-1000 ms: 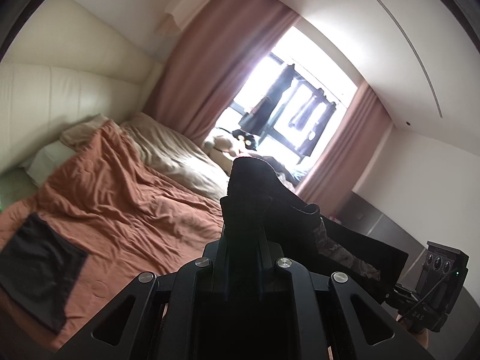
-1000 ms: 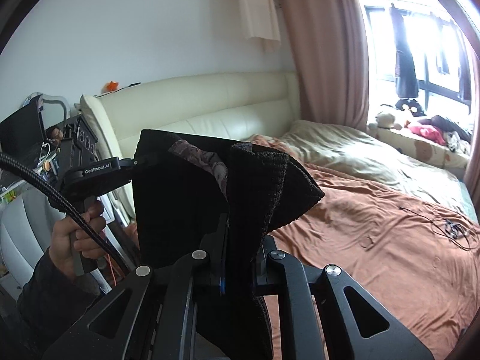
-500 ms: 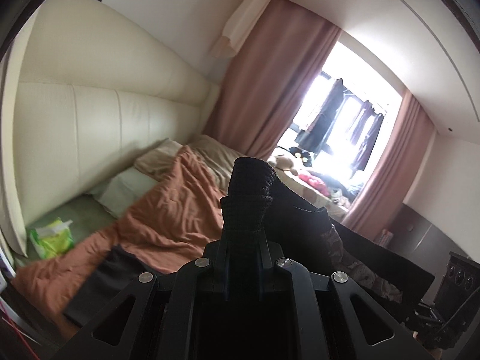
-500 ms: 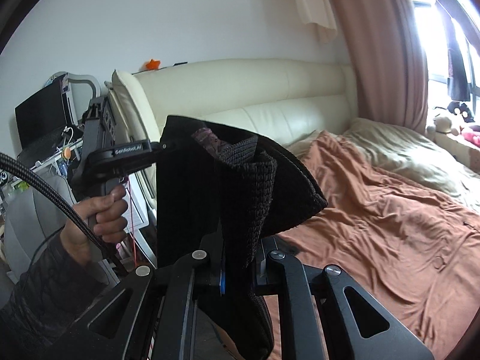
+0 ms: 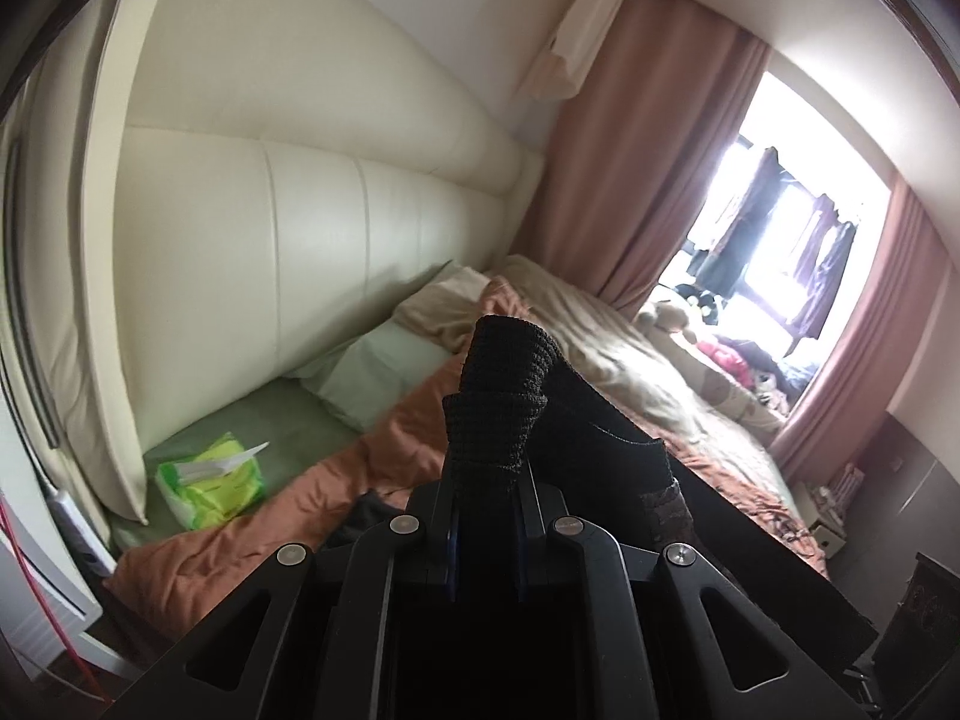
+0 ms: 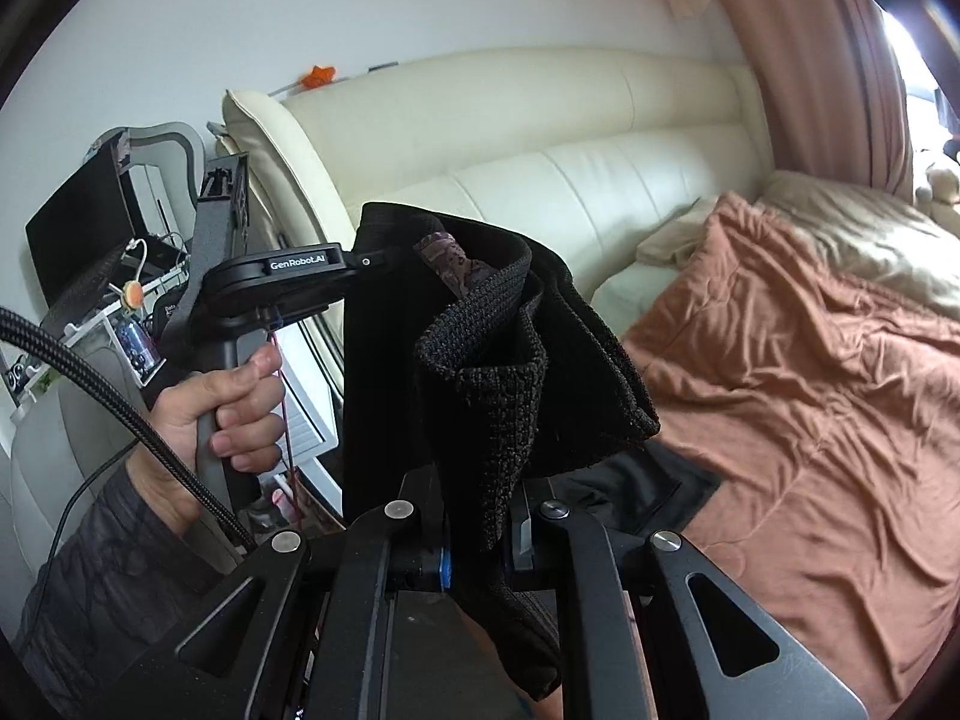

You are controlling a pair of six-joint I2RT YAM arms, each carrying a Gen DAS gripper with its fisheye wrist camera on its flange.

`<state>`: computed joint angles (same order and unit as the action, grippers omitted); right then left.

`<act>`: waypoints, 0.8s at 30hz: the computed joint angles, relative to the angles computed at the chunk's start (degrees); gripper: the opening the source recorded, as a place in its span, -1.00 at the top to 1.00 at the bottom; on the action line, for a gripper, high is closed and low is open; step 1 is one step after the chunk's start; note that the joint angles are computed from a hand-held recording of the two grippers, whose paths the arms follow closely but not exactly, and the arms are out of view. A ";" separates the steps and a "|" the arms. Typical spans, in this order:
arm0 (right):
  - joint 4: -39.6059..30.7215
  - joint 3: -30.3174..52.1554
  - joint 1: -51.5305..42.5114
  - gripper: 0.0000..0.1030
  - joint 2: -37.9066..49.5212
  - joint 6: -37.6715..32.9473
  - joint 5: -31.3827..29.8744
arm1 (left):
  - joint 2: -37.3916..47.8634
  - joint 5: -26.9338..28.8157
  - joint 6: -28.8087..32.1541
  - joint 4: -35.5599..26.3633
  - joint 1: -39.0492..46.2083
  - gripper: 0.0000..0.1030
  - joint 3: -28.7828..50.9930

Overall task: Fold small clothes
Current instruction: 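Lift the folded black shirt with both grippers and carry it toward the sofa, then lower the folded shirt onto the bed corner and open both grippers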

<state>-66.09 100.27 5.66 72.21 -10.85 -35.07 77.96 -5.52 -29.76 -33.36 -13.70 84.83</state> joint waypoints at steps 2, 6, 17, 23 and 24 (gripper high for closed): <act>1.22 -0.72 0.44 0.86 1.82 0.19 0.50 | 1.00 0.24 0.22 0.03 1.11 0.74 -0.48; 2.94 -1.02 -2.27 0.86 6.83 -0.77 -1.77 | 4.92 0.54 -0.35 0.96 2.77 0.74 -0.37; 5.61 3.95 -7.45 0.86 23.52 -4.10 -5.06 | 24.87 3.34 1.01 7.09 6.23 0.74 7.04; 11.05 3.74 -6.07 0.85 29.57 -1.94 -4.13 | 35.25 1.42 2.60 4.99 6.05 0.74 15.30; 14.84 1.90 -4.25 0.85 30.09 0.17 -2.47 | 36.78 0.95 2.74 4.55 6.07 0.74 16.64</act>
<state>-51.24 102.17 1.41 102.30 -10.68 -37.55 114.74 -4.57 -27.02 -28.80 -7.63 101.47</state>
